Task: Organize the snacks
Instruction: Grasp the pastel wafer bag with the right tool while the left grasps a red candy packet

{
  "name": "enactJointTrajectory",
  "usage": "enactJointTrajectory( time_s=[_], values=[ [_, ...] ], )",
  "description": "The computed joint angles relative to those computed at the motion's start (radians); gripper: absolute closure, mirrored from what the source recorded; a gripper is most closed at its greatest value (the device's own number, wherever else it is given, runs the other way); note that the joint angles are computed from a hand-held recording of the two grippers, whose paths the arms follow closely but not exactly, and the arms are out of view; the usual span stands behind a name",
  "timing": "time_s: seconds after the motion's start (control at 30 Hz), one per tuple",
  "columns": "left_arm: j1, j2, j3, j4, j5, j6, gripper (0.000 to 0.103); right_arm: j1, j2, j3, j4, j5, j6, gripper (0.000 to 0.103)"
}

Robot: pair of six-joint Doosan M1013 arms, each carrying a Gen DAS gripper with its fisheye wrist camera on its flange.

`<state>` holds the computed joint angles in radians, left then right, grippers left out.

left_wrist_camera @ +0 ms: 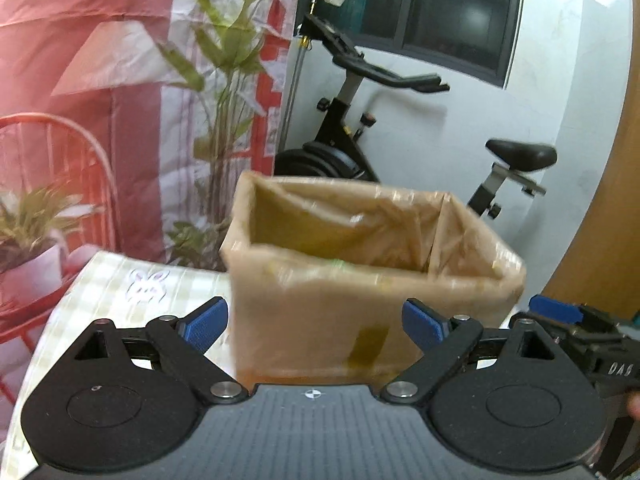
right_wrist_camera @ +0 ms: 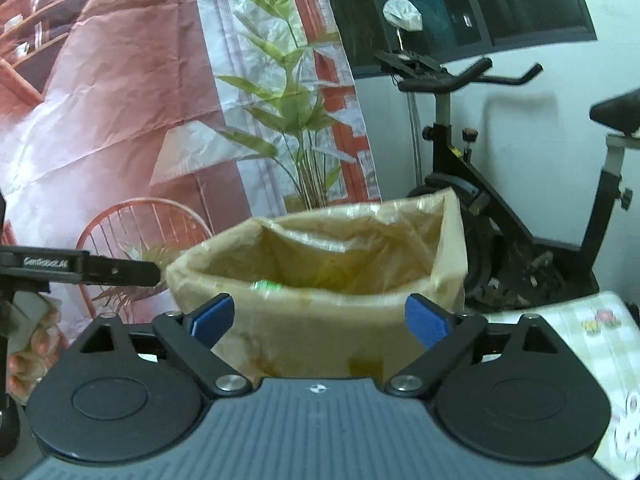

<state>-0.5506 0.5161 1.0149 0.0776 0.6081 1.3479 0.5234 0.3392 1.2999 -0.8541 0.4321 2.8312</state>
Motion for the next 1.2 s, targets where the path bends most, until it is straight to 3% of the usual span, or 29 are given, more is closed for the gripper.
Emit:
enactJointTrajectory(
  time_s=[0.1, 0.33, 0.63, 0.93, 1.13, 1.2],
  values=[
    [-0.009, -0.024, 0.056, 0.083, -0.021, -0.055, 0.010, 0.014, 0.000, 0.009, 0.048, 0.008, -0.018, 0.008],
    [-0.016, -0.046, 0.120, 0.142, -0.048, -0.137, 0.011, 0.027, 0.027, -0.003, 0.254, 0.036, -0.128, 0.008],
    [-0.016, -0.055, 0.159, 0.112, -0.034, -0.137, 0.012, 0.028, 0.074, -0.055, 0.522, 0.154, -0.309, 0.009],
    [-0.008, -0.061, 0.200, 0.074, -0.028, -0.152, 0.014, 0.007, 0.063, 0.001, 0.749, 0.126, -0.370, 0.006],
    [-0.005, -0.068, 0.222, 0.057, -0.023, -0.151, 0.015, 0.001, 0.073, -0.008, 0.772, 0.114, -0.363, 0.006],
    [-0.006, -0.071, 0.230, 0.063, -0.023, -0.158, 0.015, -0.003, 0.075, -0.007, 0.812, 0.096, -0.412, 0.013]
  ],
)
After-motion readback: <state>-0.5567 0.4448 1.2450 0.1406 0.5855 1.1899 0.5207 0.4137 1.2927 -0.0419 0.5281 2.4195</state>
